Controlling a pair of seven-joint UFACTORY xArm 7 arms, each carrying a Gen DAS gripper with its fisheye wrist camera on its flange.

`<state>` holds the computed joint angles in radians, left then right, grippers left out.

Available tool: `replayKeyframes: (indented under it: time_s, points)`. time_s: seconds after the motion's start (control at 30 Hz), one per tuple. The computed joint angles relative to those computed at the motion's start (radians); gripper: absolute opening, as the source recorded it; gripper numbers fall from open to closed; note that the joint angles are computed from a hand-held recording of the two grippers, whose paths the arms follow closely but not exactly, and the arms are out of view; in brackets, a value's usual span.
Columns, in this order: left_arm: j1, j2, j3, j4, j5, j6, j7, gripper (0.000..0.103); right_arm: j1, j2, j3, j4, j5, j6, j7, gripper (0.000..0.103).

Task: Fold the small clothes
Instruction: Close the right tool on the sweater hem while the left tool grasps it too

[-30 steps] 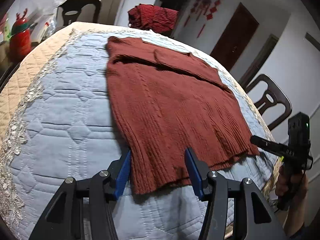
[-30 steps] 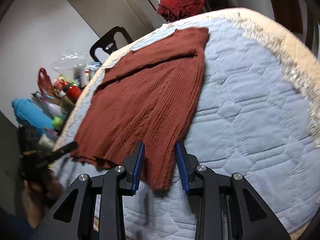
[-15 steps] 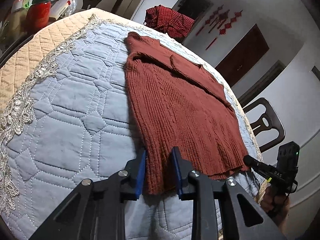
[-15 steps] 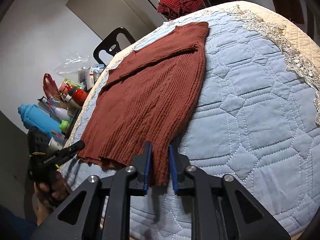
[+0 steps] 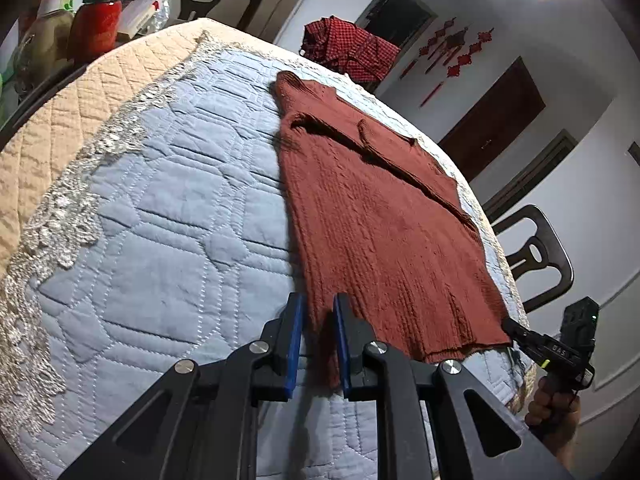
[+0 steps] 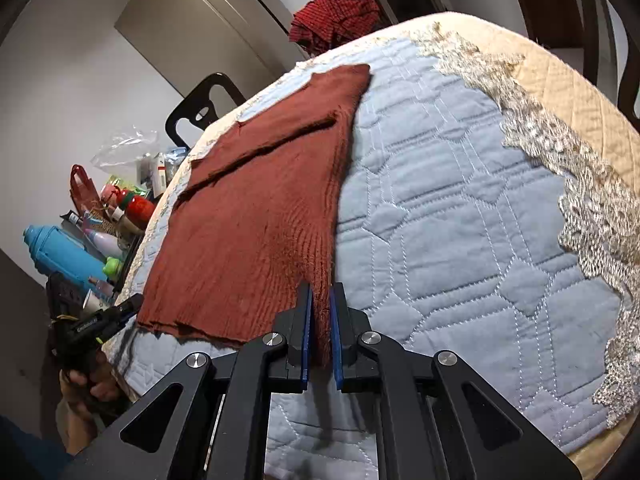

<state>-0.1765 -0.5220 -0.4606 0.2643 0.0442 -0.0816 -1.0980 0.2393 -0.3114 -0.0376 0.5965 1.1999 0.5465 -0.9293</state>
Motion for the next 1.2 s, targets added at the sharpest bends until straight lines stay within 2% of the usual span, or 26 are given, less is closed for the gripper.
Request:
replayKeyframes:
  time_s: [0.07, 0.13, 0.2, 0.33, 0.43, 0.47, 0.5, 0.6, 0.7, 0.87, 0.97, 1.07, 1.13, 1.2]
  points:
    - [-0.020, 0.021, 0.020, 0.007, -0.003, -0.009, 0.004, 0.024, -0.003, 0.007, -0.009, 0.006, 0.005, 0.030, 0.003, 0.010]
    - [-0.013, 0.031, 0.010, 0.018, 0.000, -0.014, 0.011, 0.031, -0.006, 0.008, -0.004, 0.009, 0.004, 0.035, 0.004, 0.014]
    - [-0.010, 0.045, 0.005, 0.031, 0.001, -0.017, 0.017, 0.043, -0.005, 0.004, 0.001, 0.008, 0.006, 0.034, -0.009, 0.017]
    - [0.095, 0.060, -0.106, 0.079, 0.026, 0.019, 0.005, 0.045, -0.002, 0.023, 0.007, 0.020, 0.004, 0.035, -0.010, 0.017]
    - [0.112, 0.058, -0.122, 0.087, 0.045, 0.031, -0.016, 0.041, -0.002, 0.032, 0.011, 0.027, 0.017, 0.042, -0.013, 0.017]
    - [0.107, 0.058, -0.117, 0.085, 0.048, 0.036, -0.022, 0.031, -0.003, 0.031, 0.013, 0.026, 0.020, 0.043, -0.015, 0.017]
    - [0.091, 0.061, -0.099, 0.080, 0.048, 0.036, -0.026, 0.024, -0.004, 0.030, 0.013, 0.025, 0.021, 0.047, -0.019, 0.017]
    - [0.034, 0.065, -0.031, 0.040, 0.028, -0.024, -0.035, 0.016, -0.007, 0.029, 0.014, 0.022, 0.025, 0.049, -0.022, 0.011]
    - [0.002, 0.076, 0.003, 0.035, 0.010, -0.042, -0.016, 0.011, -0.009, 0.033, 0.014, 0.023, 0.042, 0.050, -0.033, 0.008]
    - [0.023, -0.025, -0.026, 0.008, -0.004, 0.002, -0.015, 0.009, -0.022, -0.005, -0.003, 0.018, 0.083, 0.070, -0.067, 0.007]
    - [-0.010, -0.101, 0.011, -0.043, -0.010, 0.022, -0.025, 0.009, -0.054, -0.061, -0.034, -0.002, 0.075, 0.081, -0.068, 0.006]
    - [-0.041, -0.063, 0.042, -0.057, -0.013, 0.001, -0.027, 0.008, -0.068, -0.058, -0.046, -0.011, 0.050, 0.089, -0.048, 0.006]
    - [-0.008, -0.050, 0.001, -0.050, -0.009, -0.006, -0.034, 0.008, -0.063, -0.035, -0.034, -0.015, 0.036, 0.084, -0.032, 0.006]
    - [-0.013, -0.059, 0.009, -0.047, -0.008, -0.004, -0.034, 0.008, -0.054, -0.013, -0.022, -0.018, 0.042, 0.071, -0.030, 0.006]
